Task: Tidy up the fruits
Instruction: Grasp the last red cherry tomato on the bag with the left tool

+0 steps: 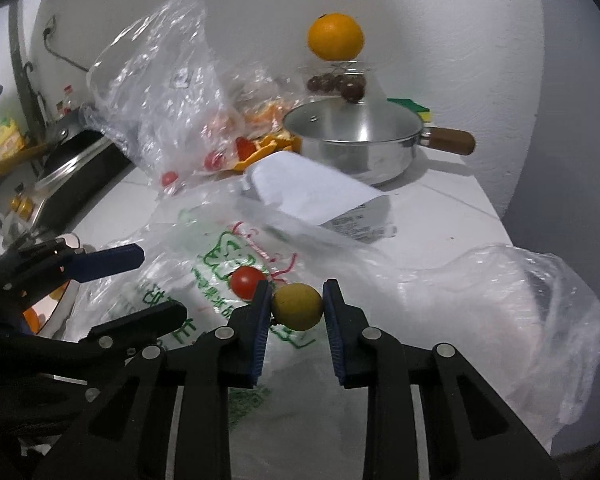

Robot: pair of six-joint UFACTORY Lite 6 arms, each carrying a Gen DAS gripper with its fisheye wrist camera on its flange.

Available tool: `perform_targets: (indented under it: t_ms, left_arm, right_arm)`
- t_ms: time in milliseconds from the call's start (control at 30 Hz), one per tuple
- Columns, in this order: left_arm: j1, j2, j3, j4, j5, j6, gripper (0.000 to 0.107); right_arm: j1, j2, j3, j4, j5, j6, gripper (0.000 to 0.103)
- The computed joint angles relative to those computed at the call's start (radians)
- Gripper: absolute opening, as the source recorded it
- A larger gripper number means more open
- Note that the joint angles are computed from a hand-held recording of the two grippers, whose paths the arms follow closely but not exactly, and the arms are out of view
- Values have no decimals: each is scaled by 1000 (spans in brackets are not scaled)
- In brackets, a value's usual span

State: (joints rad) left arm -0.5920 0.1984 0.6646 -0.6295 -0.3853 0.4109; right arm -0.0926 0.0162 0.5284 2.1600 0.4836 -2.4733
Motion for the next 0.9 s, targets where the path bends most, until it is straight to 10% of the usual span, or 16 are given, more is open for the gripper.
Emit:
perform_targets:
  t_ms: [900]
  left_arm:
    - [48, 371, 373, -133, 126, 251, 50]
  right_arm:
    - [-105, 117, 63, -113, 82, 84, 28]
